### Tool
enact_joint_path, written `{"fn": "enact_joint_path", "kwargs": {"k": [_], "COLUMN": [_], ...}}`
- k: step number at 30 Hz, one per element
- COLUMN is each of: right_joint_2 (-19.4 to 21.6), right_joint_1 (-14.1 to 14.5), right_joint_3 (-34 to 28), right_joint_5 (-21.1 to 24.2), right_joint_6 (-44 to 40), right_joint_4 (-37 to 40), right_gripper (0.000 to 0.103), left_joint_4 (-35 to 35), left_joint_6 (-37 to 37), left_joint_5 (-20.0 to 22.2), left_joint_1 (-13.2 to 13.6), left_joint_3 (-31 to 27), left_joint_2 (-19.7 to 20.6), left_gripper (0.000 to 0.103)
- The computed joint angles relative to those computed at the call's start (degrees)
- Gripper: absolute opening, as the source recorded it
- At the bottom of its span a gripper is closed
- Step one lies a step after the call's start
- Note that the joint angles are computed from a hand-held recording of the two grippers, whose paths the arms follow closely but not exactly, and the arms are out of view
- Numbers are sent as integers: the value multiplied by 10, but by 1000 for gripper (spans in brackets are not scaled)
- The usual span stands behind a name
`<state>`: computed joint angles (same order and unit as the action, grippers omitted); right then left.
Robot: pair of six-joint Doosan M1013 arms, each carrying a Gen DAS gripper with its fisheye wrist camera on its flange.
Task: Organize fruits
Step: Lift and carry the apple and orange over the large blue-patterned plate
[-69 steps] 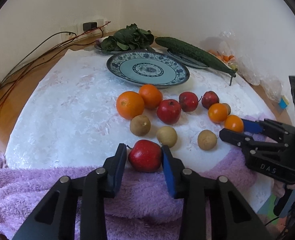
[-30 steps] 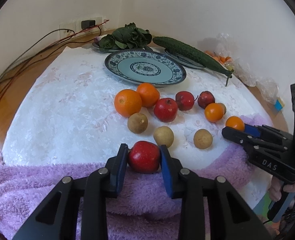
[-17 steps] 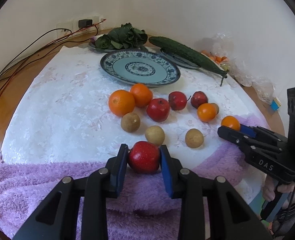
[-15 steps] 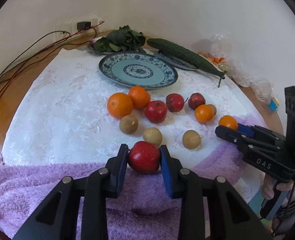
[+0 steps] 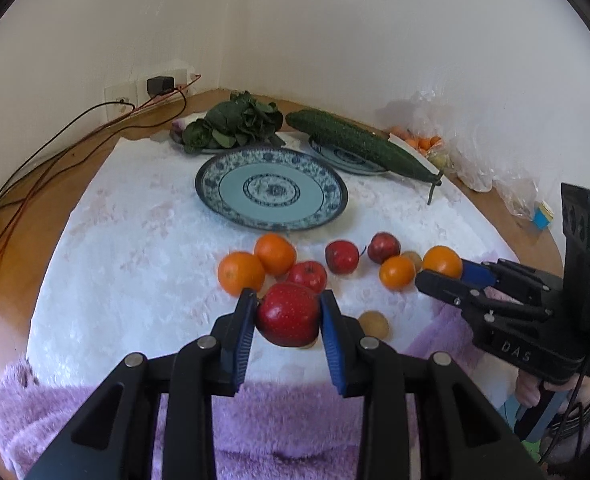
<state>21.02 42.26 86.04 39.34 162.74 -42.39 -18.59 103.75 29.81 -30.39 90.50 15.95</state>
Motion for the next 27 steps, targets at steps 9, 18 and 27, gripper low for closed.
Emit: {"fn": "enact_joint_path", "kwargs": {"k": [9,18,27], "right_joint_2": [0,1,17], "right_joint_1": [-9,-25,-44], "right_joint_3": [-13,-38,-75], "right_joint_5": [-10,-14,-2], "right_joint_6": [-22,-77,-151], "right_joint_4": [17,58,111], "right_gripper": [35,35,35], "left_joint_4": [20,55,101], "left_joint_6": [-12,-36,-76], "left_joint_5": [6,-2,9], "left_joint_1": [-2,-1,1], "left_joint_3": [-24,-61,-118], "left_joint_2": [9,21,56], "left_gripper": [33,33,33]}}
